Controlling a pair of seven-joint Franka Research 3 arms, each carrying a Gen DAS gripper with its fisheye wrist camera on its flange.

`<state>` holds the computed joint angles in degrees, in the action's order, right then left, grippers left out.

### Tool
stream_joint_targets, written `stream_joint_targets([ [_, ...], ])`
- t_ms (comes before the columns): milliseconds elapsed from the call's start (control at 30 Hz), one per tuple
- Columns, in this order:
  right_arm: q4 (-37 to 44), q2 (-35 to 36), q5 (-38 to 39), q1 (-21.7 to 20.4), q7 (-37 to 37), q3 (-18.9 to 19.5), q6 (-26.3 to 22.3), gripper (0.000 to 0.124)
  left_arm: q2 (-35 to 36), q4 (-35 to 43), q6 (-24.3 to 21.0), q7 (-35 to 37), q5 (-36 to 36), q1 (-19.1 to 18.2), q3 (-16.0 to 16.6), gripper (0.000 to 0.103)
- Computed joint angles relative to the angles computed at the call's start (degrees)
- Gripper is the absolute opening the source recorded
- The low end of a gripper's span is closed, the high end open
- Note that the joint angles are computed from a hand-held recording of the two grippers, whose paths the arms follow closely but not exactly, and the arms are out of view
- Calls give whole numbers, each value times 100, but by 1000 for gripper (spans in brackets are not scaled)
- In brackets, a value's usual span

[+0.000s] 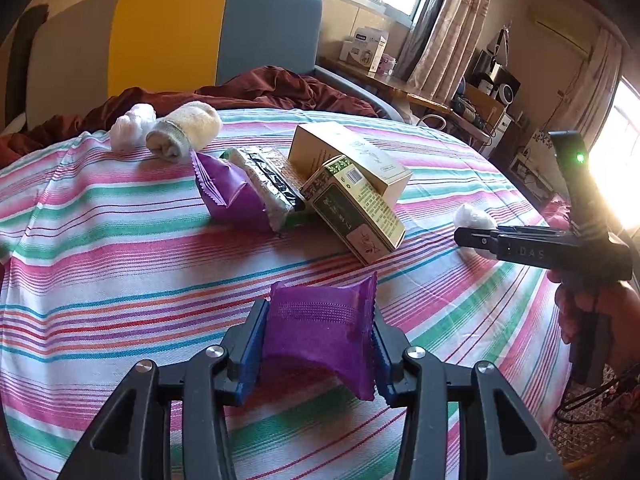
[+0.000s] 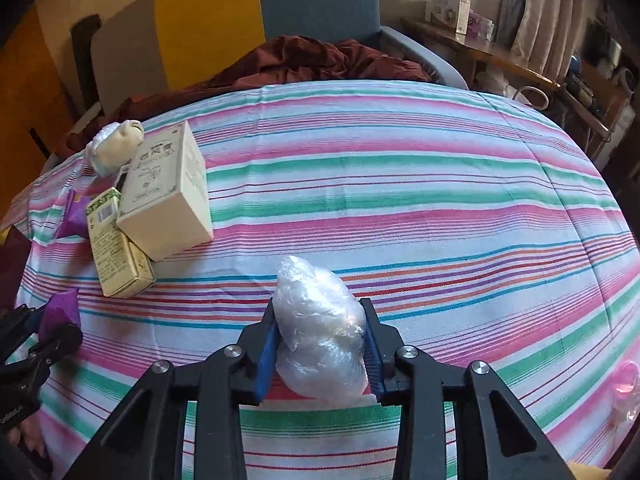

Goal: Organize objects
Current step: 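Carry the plastic bag and purple packet toward the gold tray with both grippers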

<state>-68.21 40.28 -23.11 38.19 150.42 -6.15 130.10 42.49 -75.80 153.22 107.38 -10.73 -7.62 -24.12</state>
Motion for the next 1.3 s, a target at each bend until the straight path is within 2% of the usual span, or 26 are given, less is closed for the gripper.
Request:
stream_joint_targets([
  [300,-124,-123,-141,43,115,-32,60,37,150,284,-290,17,-130,-12,-47,47],
  [533,-194,-191,-294,86,236,-77,53,37,-264,-512,396,57,-213,123,-85,44],
  [600,-303,-269,-390,116,353,-106,130,37,-450,-870,657,126,-323,311,-241,44],
  [700,-401,-358,-550,160,524,-133,188,37,-672,-1219,779,222,-452,548,-433,44],
  [900,-347,-332,-759,188,577,-116,113,37,-1300,-2151,1169,1230,-1091,1368,-1232,44],
  [1100,-286,-288,-1055,286,551,-146,388,37,-1782,-2595,1069,1868,-2112,1860,-1498,44],
  [1300,81,-53,-1204,450,325,-151,478,37,-2328,-3075,1076,2602,-3253,2211,-1490,44],
])
